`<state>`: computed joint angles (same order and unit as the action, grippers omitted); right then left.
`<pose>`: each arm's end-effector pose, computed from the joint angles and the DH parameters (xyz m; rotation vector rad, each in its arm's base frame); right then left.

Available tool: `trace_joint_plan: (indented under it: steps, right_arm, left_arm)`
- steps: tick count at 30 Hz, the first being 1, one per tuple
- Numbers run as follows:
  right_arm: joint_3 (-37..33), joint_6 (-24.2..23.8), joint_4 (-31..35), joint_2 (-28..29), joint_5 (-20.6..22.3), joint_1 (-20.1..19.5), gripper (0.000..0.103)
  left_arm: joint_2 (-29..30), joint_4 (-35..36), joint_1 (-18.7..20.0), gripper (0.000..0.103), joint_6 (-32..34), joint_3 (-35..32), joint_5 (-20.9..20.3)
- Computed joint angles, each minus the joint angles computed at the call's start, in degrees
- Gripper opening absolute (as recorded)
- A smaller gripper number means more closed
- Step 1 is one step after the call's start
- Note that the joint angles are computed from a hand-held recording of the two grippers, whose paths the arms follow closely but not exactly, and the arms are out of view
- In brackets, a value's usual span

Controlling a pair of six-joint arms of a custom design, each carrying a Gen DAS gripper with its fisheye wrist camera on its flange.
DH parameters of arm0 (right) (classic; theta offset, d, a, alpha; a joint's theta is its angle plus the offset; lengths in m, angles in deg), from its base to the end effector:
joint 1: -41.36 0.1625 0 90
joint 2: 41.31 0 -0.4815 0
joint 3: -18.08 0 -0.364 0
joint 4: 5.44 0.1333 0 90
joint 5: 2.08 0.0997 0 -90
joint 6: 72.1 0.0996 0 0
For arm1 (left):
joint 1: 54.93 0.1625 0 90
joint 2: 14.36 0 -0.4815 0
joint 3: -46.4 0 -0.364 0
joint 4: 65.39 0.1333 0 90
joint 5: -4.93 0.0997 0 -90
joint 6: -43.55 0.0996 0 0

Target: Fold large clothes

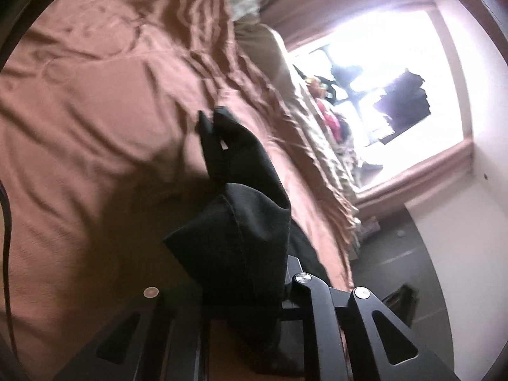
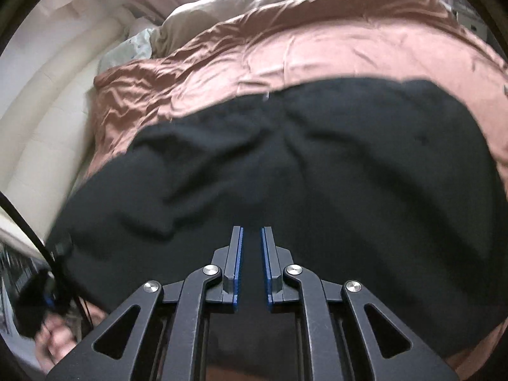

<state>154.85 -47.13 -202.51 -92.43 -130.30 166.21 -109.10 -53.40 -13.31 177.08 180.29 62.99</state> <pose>0.3167 -0.3293 0.1379 0.0543 -2.6126 0.8780 -0.0394 -0.2838 0.2842 0.2313 -2.7487 1.2333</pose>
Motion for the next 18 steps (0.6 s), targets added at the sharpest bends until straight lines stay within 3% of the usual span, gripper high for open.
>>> trace_joint_plan:
  steps: [12,18]
  right_arm:
    - [6.07,6.56,-2.48,3.84,-1.04,1.80,0.008]
    - [7.44,6.98,-3.28,2.22,4.61,-2.02,0.008]
  left_arm:
    - [3.79,3.44,-7.70,0.012,1.48,-5.85,0.47]
    - [9.39,3.26,-10.78,0.011,3.12,-8.62,1.94]
